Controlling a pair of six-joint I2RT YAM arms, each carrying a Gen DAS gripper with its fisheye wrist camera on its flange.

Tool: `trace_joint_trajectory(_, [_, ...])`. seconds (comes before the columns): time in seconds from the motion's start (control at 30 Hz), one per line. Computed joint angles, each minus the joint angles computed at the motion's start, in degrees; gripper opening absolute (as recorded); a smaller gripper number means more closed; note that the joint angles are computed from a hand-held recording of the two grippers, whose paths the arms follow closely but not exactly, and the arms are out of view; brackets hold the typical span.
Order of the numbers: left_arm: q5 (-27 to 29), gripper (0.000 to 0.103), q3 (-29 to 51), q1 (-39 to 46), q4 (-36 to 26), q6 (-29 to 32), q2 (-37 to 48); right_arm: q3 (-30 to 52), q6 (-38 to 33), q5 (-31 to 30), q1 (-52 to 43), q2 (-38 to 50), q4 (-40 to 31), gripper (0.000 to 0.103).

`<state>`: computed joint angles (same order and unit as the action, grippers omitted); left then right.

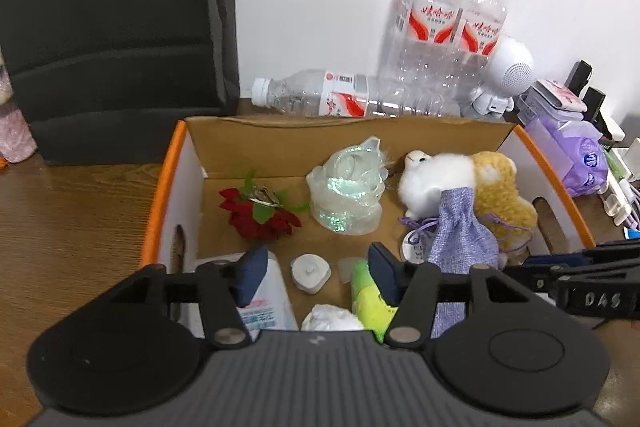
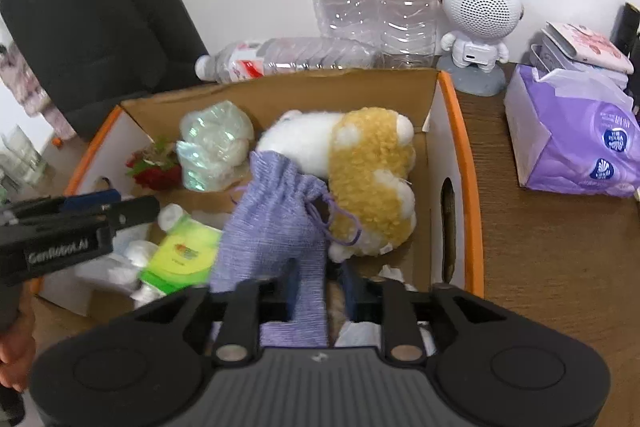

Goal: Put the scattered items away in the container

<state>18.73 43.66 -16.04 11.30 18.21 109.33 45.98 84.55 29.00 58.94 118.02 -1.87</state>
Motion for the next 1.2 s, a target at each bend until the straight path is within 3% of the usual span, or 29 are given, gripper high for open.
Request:
trace_joint_trajectory(0.07, [-0.83, 0.081, -0.44, 0.38, -1.85, -0.4, -2.0, -0.23, 1.66, 0.84, 0.66, -2.44, -2.15, 0.041])
trace_joint_trajectory(0.13, [-1.66, 0.096, -2.0, 1.05, -2.59, -0.56, -4.73, 0.23, 3.47, 2.12, 1.61, -4.76, -5.42, 0.059])
trace_joint_trajectory(0.23, [-1.7, 0.102, -3.51, 2.41, -5.87, 0.74, -7.95, 2.29, 5.33, 2.44, 3.18, -6.89, -11.45, 0.068])
trace_joint_trajectory(0.5, [-3.73, 0.103, -7.01, 5.91, -17.92, 2.47, -19.13, 8.94, 13.39, 0.19, 9.47, -9.83, -26.05, 0.08])
trace_joint_trajectory(0.7, [-2.19, 0.103, -10.48, 8.74, -27.33, 5.11, -31.88, 17.72, 18.16, 1.34, 14.91, -8.46, -39.64, 0.087])
trace_joint_trajectory(1.03, [2.35, 0.103, -18.14, 13.81, -38.09, 10.38, -54.86, 27.18, 25.09, 4.95, 23.38, -4.87, -48.66, 0.088])
trace_joint_trajectory(1.2, [7.38, 0.103, -21.13, 19.43, -41.81, 13.53, -61.32, 31.9, 29.85, 6.89, 26.71, -2.19, -55.34, 0.088])
